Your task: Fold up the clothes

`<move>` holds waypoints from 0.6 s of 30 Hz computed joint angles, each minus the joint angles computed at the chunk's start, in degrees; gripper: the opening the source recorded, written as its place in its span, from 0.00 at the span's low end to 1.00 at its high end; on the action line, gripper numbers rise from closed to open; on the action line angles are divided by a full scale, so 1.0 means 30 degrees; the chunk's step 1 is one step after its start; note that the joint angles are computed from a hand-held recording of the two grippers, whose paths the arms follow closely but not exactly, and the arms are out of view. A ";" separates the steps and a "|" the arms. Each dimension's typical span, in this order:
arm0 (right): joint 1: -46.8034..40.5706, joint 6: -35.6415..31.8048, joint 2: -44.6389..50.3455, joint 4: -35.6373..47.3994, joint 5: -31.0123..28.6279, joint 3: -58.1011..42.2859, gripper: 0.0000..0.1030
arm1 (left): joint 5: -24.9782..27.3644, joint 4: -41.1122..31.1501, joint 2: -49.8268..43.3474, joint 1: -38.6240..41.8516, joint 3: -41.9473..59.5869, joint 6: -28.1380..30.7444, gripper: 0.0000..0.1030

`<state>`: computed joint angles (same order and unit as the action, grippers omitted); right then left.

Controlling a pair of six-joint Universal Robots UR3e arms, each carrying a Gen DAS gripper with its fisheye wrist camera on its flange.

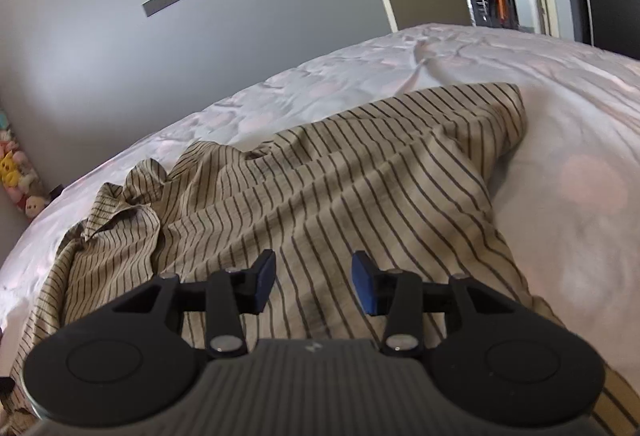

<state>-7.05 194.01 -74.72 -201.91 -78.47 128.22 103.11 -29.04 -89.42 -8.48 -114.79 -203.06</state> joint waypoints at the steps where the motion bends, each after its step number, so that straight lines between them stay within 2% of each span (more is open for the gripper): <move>1: 0.0083 -0.0213 0.0265 -0.0424 -0.0241 -0.0095 0.48 | 0.0353 0.0278 -0.0026 -0.0169 0.0129 -0.0014 0.04; 3: 0.0103 -0.0401 0.0770 -0.1111 -0.0526 -0.0242 0.48 | 0.0898 0.0759 0.0030 -0.0421 0.0415 -0.0100 0.03; 5: -0.0279 -0.0360 0.1051 -0.0964 0.0027 -0.0396 0.48 | 0.1271 0.0805 0.0118 -0.0525 0.0920 -0.0196 0.02; 9: -0.0388 -0.0866 0.1210 -0.0063 0.0328 -0.0726 0.48 | 0.1046 -0.0984 -0.0050 0.0526 0.3335 0.0208 0.02; 14: -0.0286 -0.1459 0.1245 0.1664 0.0167 -0.1439 0.51 | 0.1784 -0.5347 -0.1937 0.2121 0.9911 0.3507 0.02; 15: -0.0200 -0.1513 0.1315 0.1901 0.0031 -0.1616 0.54 | 0.2038 -0.6281 -0.2549 0.2385 1.1485 0.4076 0.02; 18: -0.0170 -0.1327 0.1594 0.2218 0.0101 -0.1905 0.58 | 0.3633 -0.8394 -0.5061 0.2764 1.6176 0.5896 0.02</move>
<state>-7.56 190.02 -69.94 -195.26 -78.17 122.51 114.00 -54.22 -104.60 -0.19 -66.26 -185.37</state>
